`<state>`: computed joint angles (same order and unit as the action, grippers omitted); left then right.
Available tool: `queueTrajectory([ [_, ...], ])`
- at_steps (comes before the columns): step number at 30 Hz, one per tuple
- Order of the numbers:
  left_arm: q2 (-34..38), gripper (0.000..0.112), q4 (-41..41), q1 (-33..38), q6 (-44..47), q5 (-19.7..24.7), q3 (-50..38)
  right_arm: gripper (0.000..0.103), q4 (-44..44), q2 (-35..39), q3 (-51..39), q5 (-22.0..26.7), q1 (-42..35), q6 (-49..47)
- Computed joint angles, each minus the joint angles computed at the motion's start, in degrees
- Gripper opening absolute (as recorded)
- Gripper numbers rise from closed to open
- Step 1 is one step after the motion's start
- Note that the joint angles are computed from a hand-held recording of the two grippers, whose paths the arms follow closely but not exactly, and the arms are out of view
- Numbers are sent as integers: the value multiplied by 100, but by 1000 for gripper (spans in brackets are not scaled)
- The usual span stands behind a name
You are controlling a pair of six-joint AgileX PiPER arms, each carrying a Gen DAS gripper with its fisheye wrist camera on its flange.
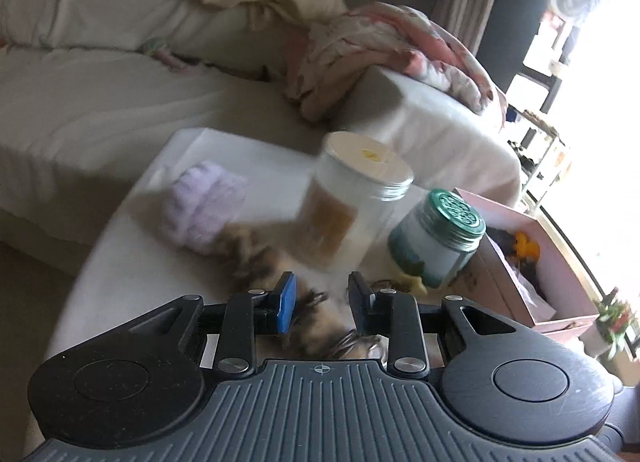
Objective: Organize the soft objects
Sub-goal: 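Reach the left tool toward the lilac hair tie beside the jars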
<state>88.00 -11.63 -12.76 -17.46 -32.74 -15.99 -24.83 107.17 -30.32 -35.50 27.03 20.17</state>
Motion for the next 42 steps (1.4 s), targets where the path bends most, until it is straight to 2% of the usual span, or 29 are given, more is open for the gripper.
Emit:
queueTrajectory([
  [3,279,32,-1426,-794,1553,328,-528,61,-34,8,-5,-7,-12,22],
  [4,510,34,-1858,-1059,2126,213,-658,61,-49,10,1,-21,-20,33],
  [6,1073,34,-2895,-1670,3272,-352,-791,61,-50,9,1,-21,-21,33],
  [8,1306,34,-3981,-2110,4277,-543,-842,61,-29,7,3,-20,-14,22],
  [9,1266,34,-4265,-2190,4480,-475,-785,61,-24,10,4,-23,-15,18],
  [12,884,36,-4454,-2460,4468,-634,-222,61,-33,11,4,-26,-22,20],
  [16,-133,36,-3963,-2191,4134,-273,572,61,133,0,20,-10,33,-76],
  [18,-568,35,-4356,-2354,4213,-440,875,61,161,-3,21,-4,41,-88],
  [19,-726,35,-4256,-2275,3979,-503,990,61,167,-2,19,-2,44,-93],
  [21,-1055,35,-3366,-1571,2944,-334,1108,61,147,-2,20,-6,34,-84],
  [24,-931,34,-1648,-365,1225,321,811,61,147,-2,20,-6,34,-84],
  [25,-761,34,-1094,-111,652,414,681,61,140,-2,20,-8,31,-79],
  [27,-344,34,-111,223,-494,348,479,61,130,-2,20,-8,27,-74],
  [29,43,34,339,317,-990,132,343,61,121,-1,19,-11,24,-66],
  [31,266,34,126,175,-713,209,179,61,121,-1,19,-11,24,-66],
  [33,462,35,133,87,-435,529,-99,61,127,-5,21,-8,28,-70],
  [34,481,36,171,49,-257,512,-123,61,127,-5,21,-8,28,-70],
  [36,349,36,915,96,-489,648,-142,61,138,-7,23,-7,32,-76],
  [38,23,36,1180,103,-434,514,33,61,127,-6,23,-9,27,-69],
  [39,-199,36,969,83,-112,508,108,61,120,-6,22,-9,24,-66],
  [42,-771,36,-535,206,1575,587,88,62,120,-6,22,-9,24,-66],
])
